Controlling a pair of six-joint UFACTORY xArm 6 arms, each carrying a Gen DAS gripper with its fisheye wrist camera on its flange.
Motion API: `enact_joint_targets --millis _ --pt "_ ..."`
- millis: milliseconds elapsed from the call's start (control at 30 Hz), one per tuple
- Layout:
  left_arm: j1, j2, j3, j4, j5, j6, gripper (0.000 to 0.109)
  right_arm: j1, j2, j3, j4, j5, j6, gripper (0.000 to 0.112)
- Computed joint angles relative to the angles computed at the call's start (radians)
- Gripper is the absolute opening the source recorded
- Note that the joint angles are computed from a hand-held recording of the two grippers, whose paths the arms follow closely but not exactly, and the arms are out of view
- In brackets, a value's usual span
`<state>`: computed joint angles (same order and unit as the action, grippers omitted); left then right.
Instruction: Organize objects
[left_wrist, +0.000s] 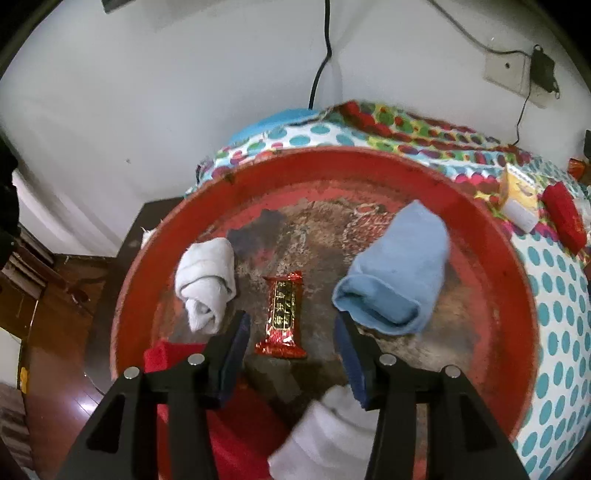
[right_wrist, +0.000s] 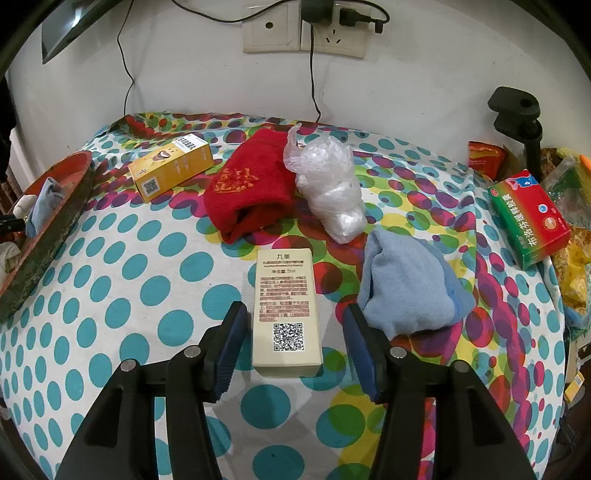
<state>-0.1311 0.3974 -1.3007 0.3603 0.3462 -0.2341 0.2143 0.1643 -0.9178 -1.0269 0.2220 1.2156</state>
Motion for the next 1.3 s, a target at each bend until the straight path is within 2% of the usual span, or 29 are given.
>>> enact_joint_targets --millis 133,400,500,633,833,1067,1167,1300 --pt "-0.006 -0.083 0.104 0.037 -0.067 -0.09 0.05 0.0 0.0 0.0 0.0 -0.001 0.0 0.052" --pt "-0.015 -0.19 0.239 0.071 -0.137 -0.139 0.05 0.0 0.0 -0.001 -0.003 0.009 0.005 0.054" --pt "-0.005 -0.212 0.269 0.188 -0.151 -0.234 0.05 -0.001 0.001 -0.002 -0.001 0.008 0.005 0.055" --pt "-0.002 -0.219 0.285 0.178 -0.153 -0.214 0.05 0.0 0.003 -0.004 0.0 0.009 0.002 0.055" --pt "-0.005 -0.234 0.314 0.072 -0.187 -0.114 0.05 0.0 0.003 -0.005 0.002 0.012 -0.001 0.055" --pt "0.006 -0.226 0.307 0.174 -0.19 -0.169 0.05 0.003 0.002 -0.007 -0.003 0.023 0.008 0.055" --pt "0.001 -0.229 0.319 0.082 -0.21 -0.086 0.05 0.005 0.001 -0.007 0.004 0.028 0.026 0.054" --pt "-0.007 -0.233 0.325 0.012 -0.215 -0.027 0.05 0.026 -0.002 -0.017 -0.007 0.072 0.036 0.041"
